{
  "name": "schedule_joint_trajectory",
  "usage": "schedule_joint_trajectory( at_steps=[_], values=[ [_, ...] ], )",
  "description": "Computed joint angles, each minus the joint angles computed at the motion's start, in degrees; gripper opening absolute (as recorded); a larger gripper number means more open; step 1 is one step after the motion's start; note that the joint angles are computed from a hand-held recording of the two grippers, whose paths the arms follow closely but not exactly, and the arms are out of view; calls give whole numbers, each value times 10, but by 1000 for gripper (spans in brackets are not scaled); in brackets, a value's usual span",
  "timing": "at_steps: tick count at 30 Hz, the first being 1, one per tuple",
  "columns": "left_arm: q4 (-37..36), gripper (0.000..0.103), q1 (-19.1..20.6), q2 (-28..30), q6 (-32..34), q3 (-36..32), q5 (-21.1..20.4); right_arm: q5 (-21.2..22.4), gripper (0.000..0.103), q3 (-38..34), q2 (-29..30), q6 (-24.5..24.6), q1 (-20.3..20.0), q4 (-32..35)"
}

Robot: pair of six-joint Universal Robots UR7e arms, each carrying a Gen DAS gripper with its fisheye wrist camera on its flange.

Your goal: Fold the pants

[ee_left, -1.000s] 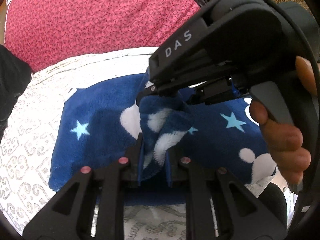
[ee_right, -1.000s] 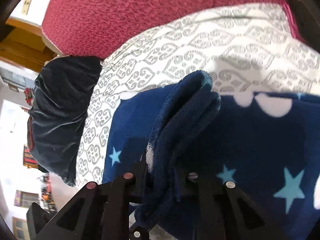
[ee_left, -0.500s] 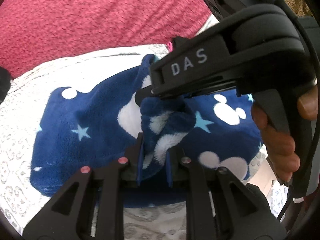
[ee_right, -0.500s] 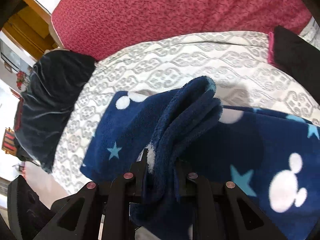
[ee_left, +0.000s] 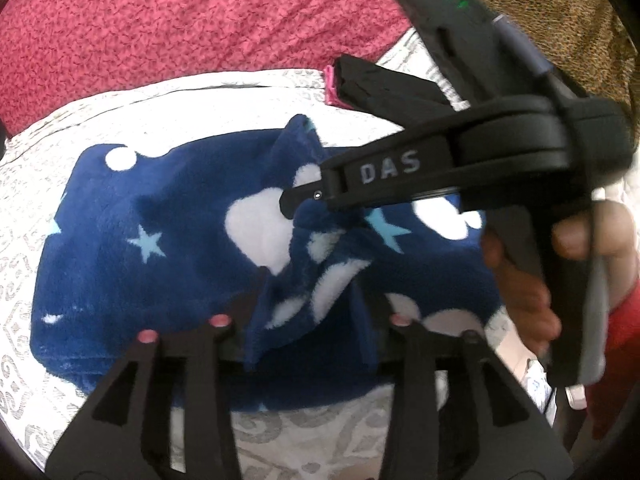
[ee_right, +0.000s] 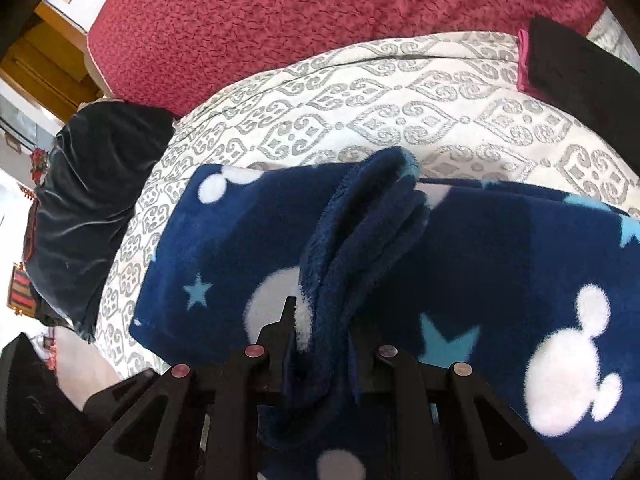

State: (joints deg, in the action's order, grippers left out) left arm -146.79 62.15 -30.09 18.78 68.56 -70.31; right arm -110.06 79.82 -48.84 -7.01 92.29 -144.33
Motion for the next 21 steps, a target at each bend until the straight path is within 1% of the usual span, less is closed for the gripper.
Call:
schedule_joint_trajectory(
  at_steps=[3,4,6,10,11,12,13,14,15,16,18,20,21],
  values=[
    [-23,52,-2,-17,23,23,0,15,21,8,-9,9,-9,3],
    [-29,54,-3,-23,28,30,10,23,21,11,-11,11,-12,2],
    [-40,55,0,-32,26,34,26,38,19,18,-17,15,-16,-3],
    [-52,55,16,-52,5,32,69,82,18,21,-28,37,-24,0],
    [-53,58,20,-58,4,33,82,92,18,21,-31,44,-24,1],
    [-58,61,25,-62,9,33,100,94,18,21,-32,46,-23,-1],
    [-70,67,29,-70,14,42,115,93,18,20,-32,45,-21,-3],
    [-80,70,33,-75,17,49,127,88,18,19,-33,40,-17,-6],
    [-88,70,39,-82,14,56,143,86,18,18,-33,36,-14,-7],
    [-84,70,46,-87,5,59,147,85,18,17,-33,33,-12,-7],
    [-55,70,60,-97,-31,60,133,84,18,15,-31,29,-8,-9],
    [-51,70,65,-97,-35,60,128,86,18,14,-29,35,-5,-13],
    [-52,70,65,-92,-26,58,126,88,18,15,-30,40,-5,-14]
  ],
)
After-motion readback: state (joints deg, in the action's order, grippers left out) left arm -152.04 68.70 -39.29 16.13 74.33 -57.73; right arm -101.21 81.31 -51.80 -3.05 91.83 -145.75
